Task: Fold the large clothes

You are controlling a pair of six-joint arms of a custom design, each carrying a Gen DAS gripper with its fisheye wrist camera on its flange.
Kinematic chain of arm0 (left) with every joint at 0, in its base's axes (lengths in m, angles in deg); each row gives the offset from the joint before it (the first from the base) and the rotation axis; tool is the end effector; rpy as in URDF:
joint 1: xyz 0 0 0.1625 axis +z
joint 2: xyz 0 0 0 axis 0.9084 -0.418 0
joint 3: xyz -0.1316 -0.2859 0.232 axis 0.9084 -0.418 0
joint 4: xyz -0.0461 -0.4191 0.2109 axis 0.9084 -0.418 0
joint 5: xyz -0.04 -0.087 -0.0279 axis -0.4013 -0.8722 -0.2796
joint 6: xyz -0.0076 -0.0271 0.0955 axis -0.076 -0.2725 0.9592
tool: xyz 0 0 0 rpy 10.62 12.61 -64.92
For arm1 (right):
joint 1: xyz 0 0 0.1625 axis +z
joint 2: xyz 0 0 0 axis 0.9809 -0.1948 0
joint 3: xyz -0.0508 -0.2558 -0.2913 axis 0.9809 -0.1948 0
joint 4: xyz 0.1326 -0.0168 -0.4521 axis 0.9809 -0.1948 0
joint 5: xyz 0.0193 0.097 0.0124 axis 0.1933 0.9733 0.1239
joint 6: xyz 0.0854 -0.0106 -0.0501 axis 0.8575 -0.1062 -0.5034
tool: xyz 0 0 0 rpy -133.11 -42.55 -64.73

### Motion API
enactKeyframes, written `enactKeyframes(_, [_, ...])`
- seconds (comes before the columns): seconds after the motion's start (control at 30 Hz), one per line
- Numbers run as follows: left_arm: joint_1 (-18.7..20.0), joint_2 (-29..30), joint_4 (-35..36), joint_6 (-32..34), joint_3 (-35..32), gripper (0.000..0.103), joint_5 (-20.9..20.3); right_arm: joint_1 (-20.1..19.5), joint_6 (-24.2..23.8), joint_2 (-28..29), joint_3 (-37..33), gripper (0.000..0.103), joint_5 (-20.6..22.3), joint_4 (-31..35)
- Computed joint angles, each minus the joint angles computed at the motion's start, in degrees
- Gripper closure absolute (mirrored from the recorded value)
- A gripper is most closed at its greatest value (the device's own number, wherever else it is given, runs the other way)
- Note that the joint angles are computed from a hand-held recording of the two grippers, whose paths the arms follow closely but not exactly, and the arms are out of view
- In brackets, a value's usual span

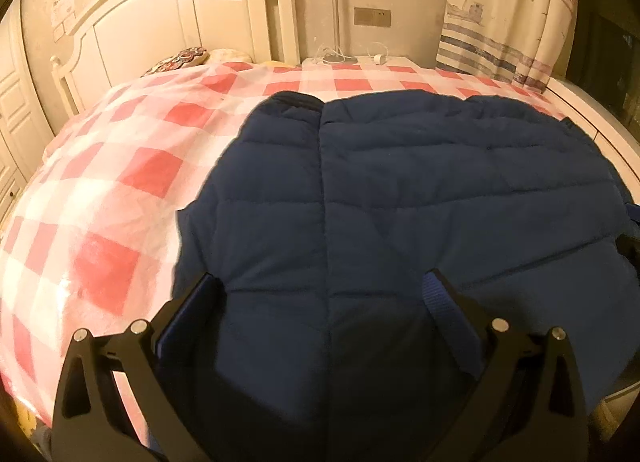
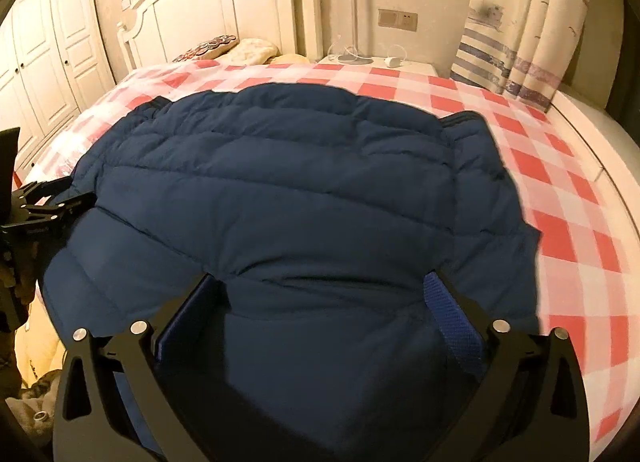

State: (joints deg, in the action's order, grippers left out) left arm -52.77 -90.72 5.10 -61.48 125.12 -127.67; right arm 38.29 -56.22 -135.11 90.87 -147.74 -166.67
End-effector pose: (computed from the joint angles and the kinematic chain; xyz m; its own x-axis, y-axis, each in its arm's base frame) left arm -0.1657 -0.2512 0.3037 -0.6439 -0.2946 -0.7061 0.3373 0.7191 -0.6076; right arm 0.2858 -0.3666 0.1817 -0.6051 -0.5724 0.5534 -0.7576 0.6276 -0.1792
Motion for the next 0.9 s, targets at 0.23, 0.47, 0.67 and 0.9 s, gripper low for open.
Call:
enactKeyframes(0.23, [-5.3,-3.1,9.8,-9.6,-0.7,0.002,-3.4,-2.1,0.1,-9.9,3.6,0.005,0.2,0.9])
enactKeyframes(0.47, [-4.6,-11.4,6.7,-7.8,2.8,0.002,-3.0,-8.4,1.1,-11.9,5.7,0.004,6.0,1.9])
enactKeyframes(0.67, [-11.4,-1.0,14.6,-17.6,0.0,0.005,-6.5,-2.7,1.0,-11.6,6.8,0.005,-1.5,-3.3])
enactKeyframes(0.9, [-16.8,7.7,-0.1,-2.7,3.2,0.004,-5.3,2.2,-5.2,-14.9,11.8,0.005,3.4,-4.1])
